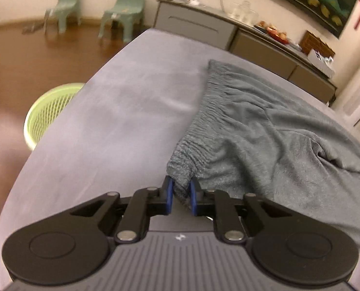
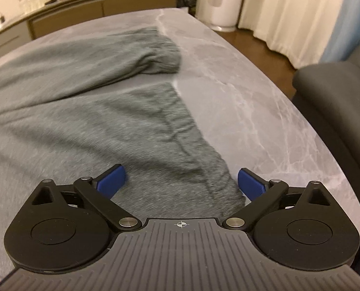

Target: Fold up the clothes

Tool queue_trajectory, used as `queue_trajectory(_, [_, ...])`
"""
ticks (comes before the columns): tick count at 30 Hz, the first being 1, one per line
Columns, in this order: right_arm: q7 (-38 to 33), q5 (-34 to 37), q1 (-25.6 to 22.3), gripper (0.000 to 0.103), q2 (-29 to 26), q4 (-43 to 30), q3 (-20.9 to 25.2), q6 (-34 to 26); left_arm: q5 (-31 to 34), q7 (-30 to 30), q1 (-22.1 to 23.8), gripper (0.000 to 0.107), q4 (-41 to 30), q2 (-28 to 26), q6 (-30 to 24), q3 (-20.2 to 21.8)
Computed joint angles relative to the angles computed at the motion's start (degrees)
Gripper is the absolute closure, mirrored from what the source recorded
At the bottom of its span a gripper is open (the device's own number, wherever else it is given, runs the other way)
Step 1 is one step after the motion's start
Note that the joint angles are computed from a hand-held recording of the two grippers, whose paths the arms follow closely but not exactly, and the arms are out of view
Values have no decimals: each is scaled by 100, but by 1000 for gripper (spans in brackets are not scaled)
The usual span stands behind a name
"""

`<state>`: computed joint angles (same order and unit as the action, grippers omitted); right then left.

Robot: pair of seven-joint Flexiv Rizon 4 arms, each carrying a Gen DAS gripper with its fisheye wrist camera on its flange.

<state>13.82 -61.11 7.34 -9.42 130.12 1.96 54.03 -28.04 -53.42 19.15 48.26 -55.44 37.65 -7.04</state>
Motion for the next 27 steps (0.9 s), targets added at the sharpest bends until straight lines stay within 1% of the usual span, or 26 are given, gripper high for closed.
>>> queue_trajectory(3, [11,35,-44,5,-23,-7,-26,118,-45,-106,139,91,46,22,-265,34])
queue_trajectory(4, [1,51,-52,5,-33,-14,-32,153,-4,-93,145,88,31,28,-324,65])
queue_trajectory(5, [-19,98,-33,6,-51,-49,-22,126,31,-24,144,85,132,98,-266,78])
queue_trajectory(6, [-9,94,-10,8,-47,-68,-19,87,32,105,141,83,304,206,-82,55])
queue_trajectory(7, [81,-17,22,21,-6,-69,-25,1,5,268,127,80,556,361,233,11])
queue_trajectory(8, [303,-287,40,30,83,-34,-47,-83,-59,427,102,77,858,534,654,-47])
queue_trajectory(9, [634,-668,25,30,186,29,-67,-113,-122,555,56,78,1087,659,1105,-92])
queue_trajectory(10, [977,-1063,-43,27,269,99,-84,-9,-185,685,12,78,1283,764,1545,-144])
queue_trajectory(11, [1329,-1471,-135,27,341,160,-99,134,-265,817,-17,78,1431,842,1911,-223])
queue_trajectory(13, [1675,-1928,-322,28,341,186,-103,485,-586,1069,44,78,1445,848,1860,-551])
queue_trajectory(14, [1706,-2046,-401,29,287,167,-107,682,-569,1137,-16,78,1338,790,1628,-545])
queue_trajectory(15, [1710,-2140,-470,29,224,142,-114,874,-519,1191,-91,78,1206,719,1389,-511])
queue_trajectory(16, [1601,-2112,-514,31,159,123,-106,1017,-306,1199,-240,78,1017,614,1144,-343])
queue_trajectory(17, [1438,-2023,-541,33,93,108,-95,1138,-86,1207,-381,78,819,505,906,-188])
queue_trajectory(18, [1149,-1738,-530,33,46,120,-55,1156,135,1215,-499,78,701,432,759,-30])
queue_trajectory(19, [813,-1358,-473,34,30,143,4,1024,332,1165,-600,78,558,341,636,118])
queue_trajectory(20, [426,-935,-366,33,56,172,81,690,434,1091,-628,76,424,250,524,199])
queue_trajectory(21, [326,-730,-312,28,126,237,97,498,539,1017,-652,76,283,157,410,273])
queue_trajectory(22, [336,-603,-289,26,208,316,97,383,646,943,-674,72,136,60,292,342])
queue_trajectory(23, [422,-506,-307,25,304,412,85,377,738,869,-686,72,-3,-28,178,394])
queue_trajectory(25, [462,-331,-304,26,402,482,99,288,743,709,-642,72,-110,-76,58,357])
queue_trajectory(26, [467,-245,-298,30,442,504,112,230,776,641,-656,72,-116,-72,107,361])
queue_trajectory(27, [552,-346,-264,34,471,465,121,92,761,603,-658,72,65,23,337,313])
